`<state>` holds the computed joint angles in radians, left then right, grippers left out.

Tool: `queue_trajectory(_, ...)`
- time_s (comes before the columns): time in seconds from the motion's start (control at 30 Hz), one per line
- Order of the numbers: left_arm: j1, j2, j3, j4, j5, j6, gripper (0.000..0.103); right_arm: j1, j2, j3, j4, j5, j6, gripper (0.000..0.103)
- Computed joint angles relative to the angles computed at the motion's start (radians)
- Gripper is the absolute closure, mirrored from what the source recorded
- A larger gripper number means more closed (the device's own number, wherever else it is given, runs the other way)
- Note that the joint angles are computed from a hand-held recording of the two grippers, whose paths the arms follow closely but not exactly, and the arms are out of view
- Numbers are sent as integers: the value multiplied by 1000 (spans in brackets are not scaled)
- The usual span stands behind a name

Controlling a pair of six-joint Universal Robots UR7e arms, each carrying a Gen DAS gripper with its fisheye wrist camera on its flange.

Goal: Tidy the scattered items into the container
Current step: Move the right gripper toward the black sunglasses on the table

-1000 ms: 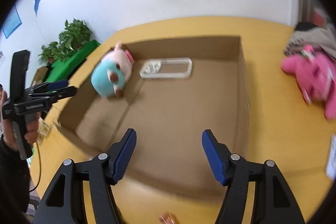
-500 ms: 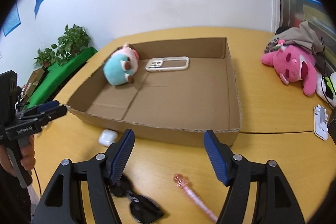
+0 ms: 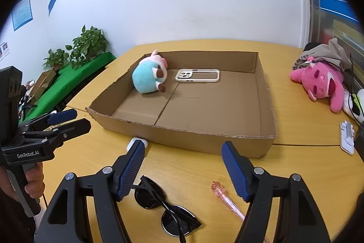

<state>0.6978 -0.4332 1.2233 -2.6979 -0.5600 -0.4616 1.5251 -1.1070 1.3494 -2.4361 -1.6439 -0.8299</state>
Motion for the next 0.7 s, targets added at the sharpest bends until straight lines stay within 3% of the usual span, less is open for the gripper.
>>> queue_trajectory(0.2, 28, 3, -6, 97, -101, -81, 17, -45, -19, -5, 157, 38, -52, 33)
queue_trajectory(0.33, 60, 17, -15, 134, -205, -144, 17, -79, -11, 1, 253, -22, -93, 33)
queue_trajectory(0.43, 89, 42, -48, 157, -300, -166, 17, -84, -4, 32, 252, -85, -152, 33)
queue_trajectory(0.53, 113, 72, -91, 198, -393, -192, 17, -79, -6, 64, 238, -103, -214, 33)
queue_trajectory(0.7, 127, 120, -150, 238, -443, -205, 20, -71, 10, 90, 218, -162, -242, 31)
